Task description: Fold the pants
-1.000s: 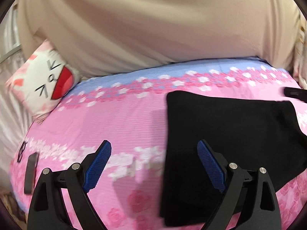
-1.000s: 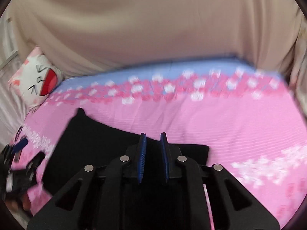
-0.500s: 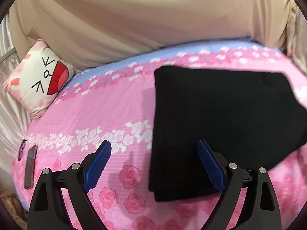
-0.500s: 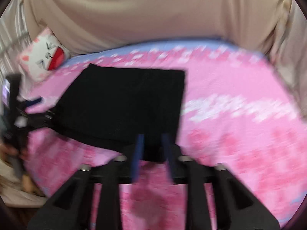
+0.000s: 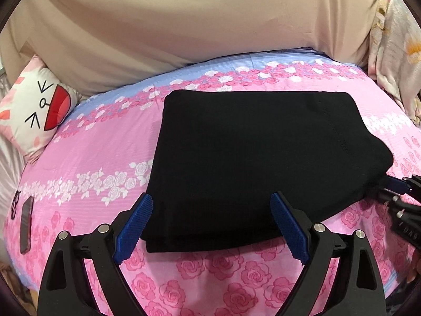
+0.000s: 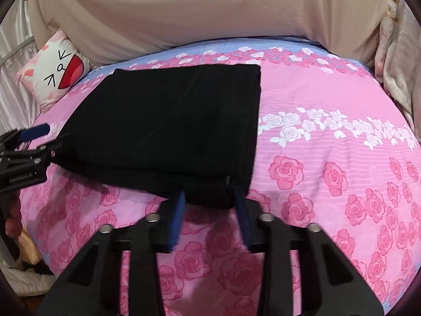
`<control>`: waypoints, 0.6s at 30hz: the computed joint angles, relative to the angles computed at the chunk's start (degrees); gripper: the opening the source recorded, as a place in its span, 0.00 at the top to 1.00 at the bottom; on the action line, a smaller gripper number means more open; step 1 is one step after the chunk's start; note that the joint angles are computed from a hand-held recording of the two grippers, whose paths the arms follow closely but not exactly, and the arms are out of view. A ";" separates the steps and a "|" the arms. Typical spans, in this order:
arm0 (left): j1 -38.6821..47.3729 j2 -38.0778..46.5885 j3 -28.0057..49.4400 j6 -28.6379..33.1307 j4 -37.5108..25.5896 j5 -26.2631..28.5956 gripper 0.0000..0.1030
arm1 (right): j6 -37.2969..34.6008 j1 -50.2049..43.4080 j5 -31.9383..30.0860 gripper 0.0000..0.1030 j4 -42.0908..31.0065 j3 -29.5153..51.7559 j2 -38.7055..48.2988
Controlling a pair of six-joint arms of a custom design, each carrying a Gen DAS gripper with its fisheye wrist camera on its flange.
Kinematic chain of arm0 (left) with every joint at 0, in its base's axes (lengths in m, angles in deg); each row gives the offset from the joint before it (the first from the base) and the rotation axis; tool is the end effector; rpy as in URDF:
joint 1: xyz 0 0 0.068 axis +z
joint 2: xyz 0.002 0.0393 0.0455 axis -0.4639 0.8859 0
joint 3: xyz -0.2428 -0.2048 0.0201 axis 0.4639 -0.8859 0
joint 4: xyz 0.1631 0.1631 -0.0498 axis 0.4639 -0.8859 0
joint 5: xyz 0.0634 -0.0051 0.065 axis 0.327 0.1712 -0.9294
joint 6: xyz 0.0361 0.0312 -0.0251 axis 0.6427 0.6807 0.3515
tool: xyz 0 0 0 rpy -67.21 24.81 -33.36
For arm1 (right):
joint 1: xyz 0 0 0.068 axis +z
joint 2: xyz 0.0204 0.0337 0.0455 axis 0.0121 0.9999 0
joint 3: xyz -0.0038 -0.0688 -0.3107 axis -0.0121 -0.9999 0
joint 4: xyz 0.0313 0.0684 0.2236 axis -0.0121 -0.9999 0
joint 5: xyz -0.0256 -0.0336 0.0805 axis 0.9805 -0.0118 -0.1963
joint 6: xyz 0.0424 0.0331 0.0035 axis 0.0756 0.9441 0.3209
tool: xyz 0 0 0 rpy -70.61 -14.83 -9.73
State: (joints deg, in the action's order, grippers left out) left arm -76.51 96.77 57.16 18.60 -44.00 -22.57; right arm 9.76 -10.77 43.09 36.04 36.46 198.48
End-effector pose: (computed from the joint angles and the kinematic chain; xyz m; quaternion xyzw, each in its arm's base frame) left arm 0.1897 -0.1822 0.1511 0.0042 0.9146 0.0868 0.3950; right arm 0.2315 -0.0301 0.1076 -0.1379 0.8978 0.1270 0.3985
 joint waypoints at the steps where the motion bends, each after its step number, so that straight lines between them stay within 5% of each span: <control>1: 0.05 -0.05 0.07 -0.70 -0.74 0.11 0.13 | 0.48 -0.81 -1.48 0.74 -0.98 -0.01 -1.40; 4: 0.18 -0.05 -0.11 -1.70 -1.46 -0.18 0.13 | 1.04 -4.14 -5.65 0.75 -4.26 -0.25 -6.89; 7: 0.22 0.75 -0.14 -1.98 -1.56 -0.76 0.13 | 0.88 -2.57 -1.76 0.74 -3.95 2.11 -1.28; 11: 1.43 2.46 -0.23 -2.53 -1.45 0.23 0.13 | 0.13 -5.05 -5.48 0.65 -4.74 2.93 2.37; 14: 2.24 1.77 -1.57 -2.46 -0.02 1.55 0.12 | -1.66 -7.30 -5.62 0.46 -3.25 0.45 -0.74; 18: 2.77 -1.05 -5.44 -1.62 1.51 2.28 0.12 | -7.25 -10.40 -4.24 0.45 0.01 -2.09 0.62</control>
State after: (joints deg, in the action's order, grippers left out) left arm -73.75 95.72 51.72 16.98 -42.49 -20.29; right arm 2.51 -21.17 38.85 36.06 34.38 199.09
